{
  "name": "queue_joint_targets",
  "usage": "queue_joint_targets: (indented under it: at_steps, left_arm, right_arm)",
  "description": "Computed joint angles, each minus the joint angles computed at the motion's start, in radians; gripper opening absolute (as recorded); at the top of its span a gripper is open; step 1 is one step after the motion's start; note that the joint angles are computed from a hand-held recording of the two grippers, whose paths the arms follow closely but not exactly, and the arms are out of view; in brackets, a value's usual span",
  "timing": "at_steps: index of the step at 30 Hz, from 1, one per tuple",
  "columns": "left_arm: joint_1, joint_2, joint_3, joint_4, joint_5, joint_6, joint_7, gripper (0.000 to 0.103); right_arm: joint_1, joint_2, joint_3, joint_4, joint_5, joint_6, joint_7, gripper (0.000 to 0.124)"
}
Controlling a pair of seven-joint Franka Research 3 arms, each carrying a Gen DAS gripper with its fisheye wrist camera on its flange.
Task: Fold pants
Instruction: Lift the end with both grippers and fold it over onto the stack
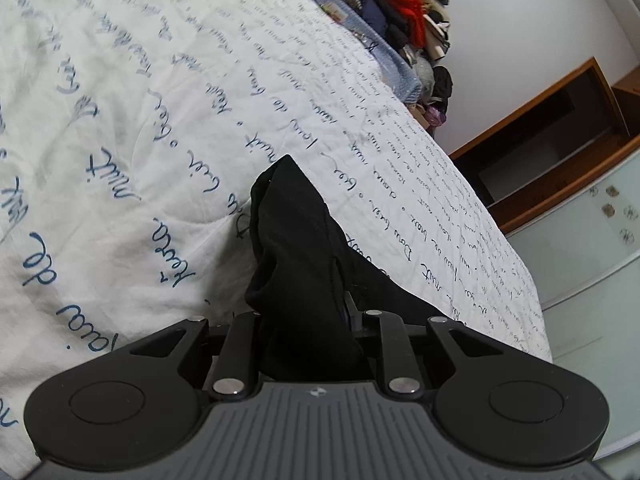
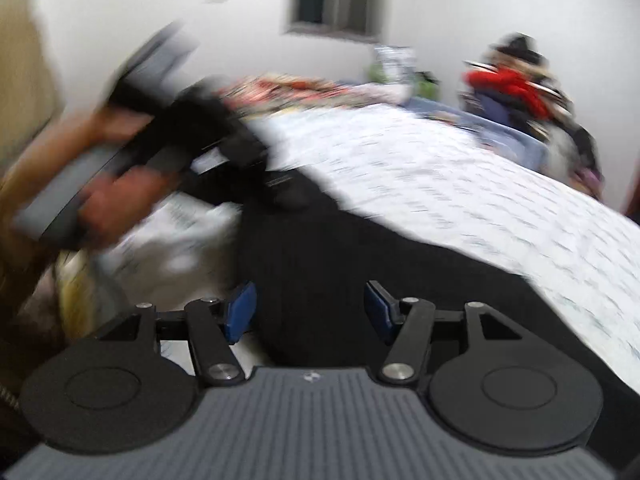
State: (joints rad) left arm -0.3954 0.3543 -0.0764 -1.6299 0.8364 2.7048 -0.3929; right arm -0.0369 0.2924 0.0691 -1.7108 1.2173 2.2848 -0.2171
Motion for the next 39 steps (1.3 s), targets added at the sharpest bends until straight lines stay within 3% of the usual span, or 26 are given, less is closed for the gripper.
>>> queue_joint_targets:
  at_steps: [2, 4, 7, 8, 10, 11, 12, 13, 15, 18, 22, 26, 28, 31, 34, 39]
  left_arm:
    - [-0.011, 0.006, 0.000, 0.022, 0.011, -0.034, 0.016, 0.021]
    - [-0.023, 0.011, -0.002, 0.044, 0.023, -0.067, 0.030, 0.021]
    - [-0.030, 0.013, -0.006, 0.063, 0.038, -0.084, 0.046, 0.021]
    - [-0.028, 0.014, -0.008, 0.068, 0.037, -0.084, 0.055, 0.021]
    - [-0.028, 0.015, -0.012, 0.078, 0.031, -0.094, 0.076, 0.021]
    - [-0.027, 0.016, -0.013, 0.082, 0.029, -0.094, 0.082, 0.021]
    - [-0.027, 0.021, -0.014, 0.089, 0.025, -0.096, 0.088, 0.021]
    - [-0.027, 0.024, -0.014, 0.095, 0.021, -0.097, 0.090, 0.021]
    - [-0.031, 0.030, -0.011, 0.106, 0.021, -0.096, 0.089, 0.021]
    - [-0.038, 0.034, -0.008, 0.121, 0.021, -0.101, 0.093, 0.021]
    - [-0.046, 0.030, -0.002, 0.129, 0.032, -0.095, 0.078, 0.021]
    - [-0.060, 0.031, 0.004, 0.146, 0.064, -0.106, 0.057, 0.021]
    - [-0.067, 0.040, 0.003, 0.166, 0.074, -0.124, 0.062, 0.021]
    - [-0.081, 0.058, 0.003, 0.207, 0.087, -0.160, 0.078, 0.021]
    - [-0.100, 0.079, 0.005, 0.256, 0.104, -0.188, 0.098, 0.021]
    - [-0.133, 0.143, 0.007, 0.389, 0.100, -0.229, 0.182, 0.021]
  right_arm:
    - [0.021, 0.063, -0.010, 0.086, -0.021, 0.104, 0.093, 0.048]
    - [0.064, 0.171, -0.026, 0.220, -0.147, 0.215, 0.239, 0.013]
    - [0.118, 0.354, -0.068, 0.453, -0.416, 0.212, 0.488, 0.011]
    - [0.138, 0.395, -0.089, 0.497, -0.470, 0.210, 0.519, 0.011]
    - [0.131, 0.390, -0.068, 0.480, -0.459, 0.250, 0.497, 0.013]
    - [0.114, 0.350, -0.037, 0.419, -0.432, 0.293, 0.454, 0.015]
    - [0.068, 0.291, 0.029, 0.334, -0.367, 0.337, 0.359, 0.025]
    - [0.015, 0.237, 0.097, 0.256, -0.293, 0.354, 0.253, 0.045]
    - [-0.081, 0.113, 0.191, 0.096, -0.104, 0.320, 0.030, 0.067]
    - [-0.125, -0.032, 0.195, -0.083, 0.001, 0.172, -0.193, 0.074]
    - [-0.071, -0.117, 0.188, -0.241, 0.146, 0.269, -0.510, 0.077]
    - [-0.013, -0.102, 0.144, -0.238, 0.134, 0.286, -0.470, 0.070]
    - [0.020, -0.081, 0.125, -0.223, 0.164, 0.337, -0.481, 0.037]
    - [0.047, -0.077, 0.085, -0.215, 0.173, 0.319, -0.458, 0.013]
    - [0.066, -0.095, 0.054, -0.238, 0.251, 0.300, -0.535, 0.012]
    - [0.079, -0.125, -0.007, -0.255, 0.256, 0.210, -0.472, 0.011]
